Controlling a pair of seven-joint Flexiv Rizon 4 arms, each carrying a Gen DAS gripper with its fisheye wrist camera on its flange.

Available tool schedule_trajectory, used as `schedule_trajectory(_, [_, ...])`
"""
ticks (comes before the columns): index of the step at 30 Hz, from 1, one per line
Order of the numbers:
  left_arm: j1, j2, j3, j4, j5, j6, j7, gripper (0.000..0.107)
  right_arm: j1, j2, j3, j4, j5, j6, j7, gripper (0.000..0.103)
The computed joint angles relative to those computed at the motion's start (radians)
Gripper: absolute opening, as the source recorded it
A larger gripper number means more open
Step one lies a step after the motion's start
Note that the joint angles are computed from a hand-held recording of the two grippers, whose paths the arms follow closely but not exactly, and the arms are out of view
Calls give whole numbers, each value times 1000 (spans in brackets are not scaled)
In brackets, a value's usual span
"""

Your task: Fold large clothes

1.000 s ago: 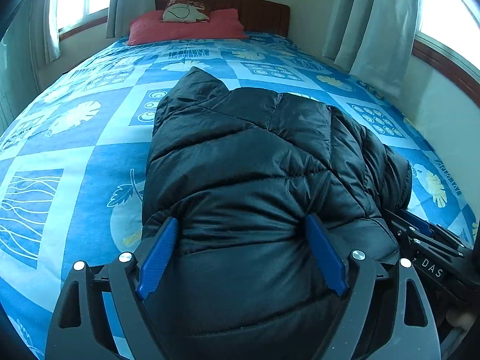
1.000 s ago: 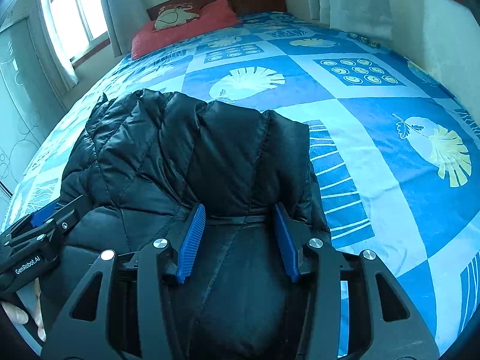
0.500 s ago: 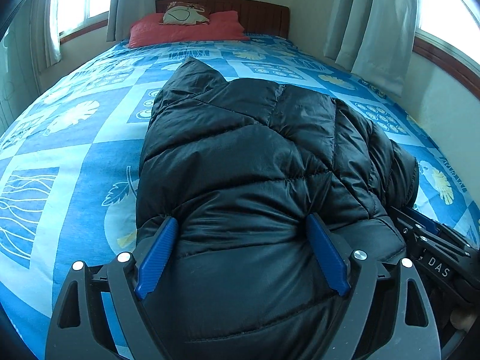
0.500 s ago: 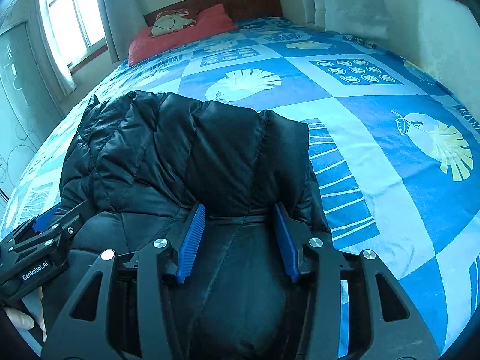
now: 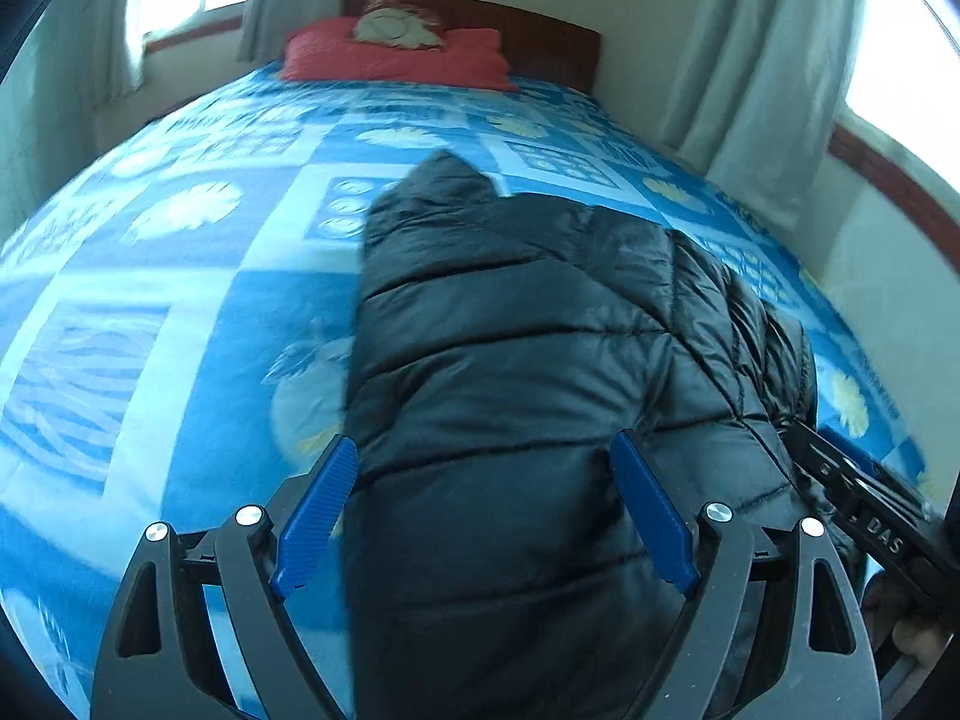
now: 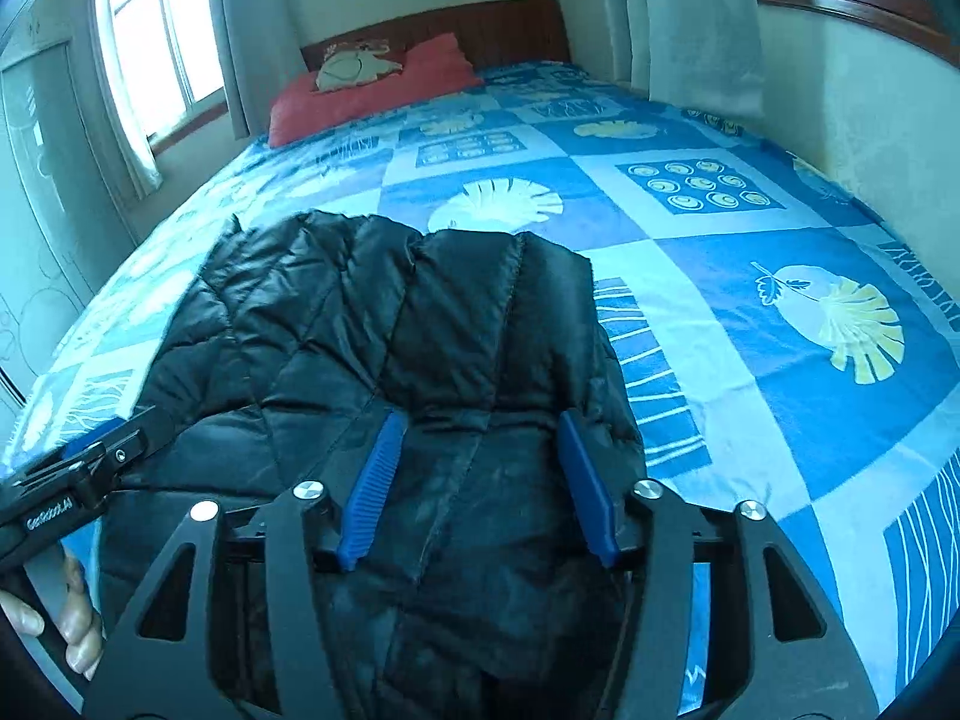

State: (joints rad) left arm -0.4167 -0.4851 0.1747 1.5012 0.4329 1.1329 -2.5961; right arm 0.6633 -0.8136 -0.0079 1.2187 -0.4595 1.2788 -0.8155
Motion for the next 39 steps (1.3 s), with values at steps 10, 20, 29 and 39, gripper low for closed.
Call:
schedule_trajectory(10, [148,82,-134,343,-249,378,-91,85,-110,51,132,96,122,15,-4,79])
schedule_trajectory(20, [406,-26,-492,424,-529,612,32,94,-241,-95,385,-96,418,-21,-194,94])
schedule_trajectory(29, [288,-52,-405,380,-647,620,104,88,-277,-138,508,-163,600,-9,-373,53])
schedule_trajectory(39, [421,22,-509,477,-642,693,224,81,-201,-143,508,-218,632,53,-448,38])
